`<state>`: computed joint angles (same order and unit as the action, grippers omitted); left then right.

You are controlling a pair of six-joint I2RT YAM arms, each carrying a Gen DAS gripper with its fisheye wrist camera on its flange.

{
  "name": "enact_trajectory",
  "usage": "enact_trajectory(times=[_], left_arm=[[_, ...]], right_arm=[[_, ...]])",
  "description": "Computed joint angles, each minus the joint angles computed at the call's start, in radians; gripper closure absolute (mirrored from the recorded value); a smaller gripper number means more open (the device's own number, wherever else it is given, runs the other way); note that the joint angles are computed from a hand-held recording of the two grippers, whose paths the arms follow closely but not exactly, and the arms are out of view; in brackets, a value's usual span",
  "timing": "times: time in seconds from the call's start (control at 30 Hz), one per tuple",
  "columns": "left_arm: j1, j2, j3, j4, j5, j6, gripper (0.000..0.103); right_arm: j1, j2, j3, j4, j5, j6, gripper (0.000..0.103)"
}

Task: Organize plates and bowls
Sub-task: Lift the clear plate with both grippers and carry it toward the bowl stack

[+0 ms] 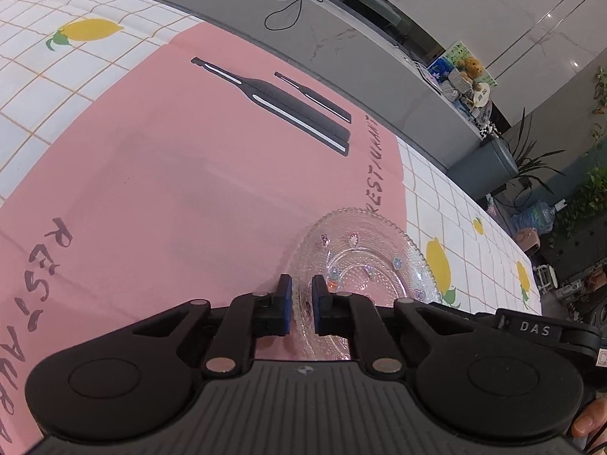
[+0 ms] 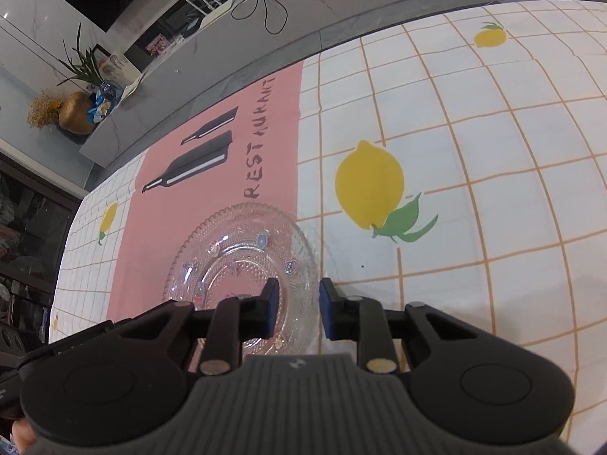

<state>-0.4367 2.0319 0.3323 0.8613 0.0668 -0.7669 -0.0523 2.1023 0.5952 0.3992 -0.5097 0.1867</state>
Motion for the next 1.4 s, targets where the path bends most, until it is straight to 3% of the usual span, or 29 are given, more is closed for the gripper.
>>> enact_trajectory(times=[0.03,0.43,0.63,0.9,1.17,1.4], left_arm=[[-0.005,-0.004,0.002,-0.008,-0.008,-0.001,0.092],[-0.079,-0.100,-0.026,-0.058,-0.069,-0.039,0.092],[-0.140,-0.208,-0.044,-0.112,-0.106,-0.078,0.092],[-0.294,-0.403,-0.046,-0.286,-0.215,-0.169,0.093],[-0.486,-0.583,-0.009,-0.478,-0.331,-0.270,0.093],[-0.700,-0.637,0.084,-0.645,-0.469,-0.363,0.094]], right_arm=[[0.006,-0.001,-0.004,0.008,0.017,0.006,0.093],[-0.049,-0.041,-0.038,0.002,-0.017,0.030,0.097],[-0.122,-0.156,-0.077,-0.074,-0.071,-0.017,0.098],[-0.278,-0.347,-0.145,-0.237,-0.176,-0.134,0.098],[-0.545,-0.546,-0.161,-0.575,-0.309,-0.372,0.099],[-0.874,-0.589,-0.054,-1.051,-0.387,-0.817,0.099]])
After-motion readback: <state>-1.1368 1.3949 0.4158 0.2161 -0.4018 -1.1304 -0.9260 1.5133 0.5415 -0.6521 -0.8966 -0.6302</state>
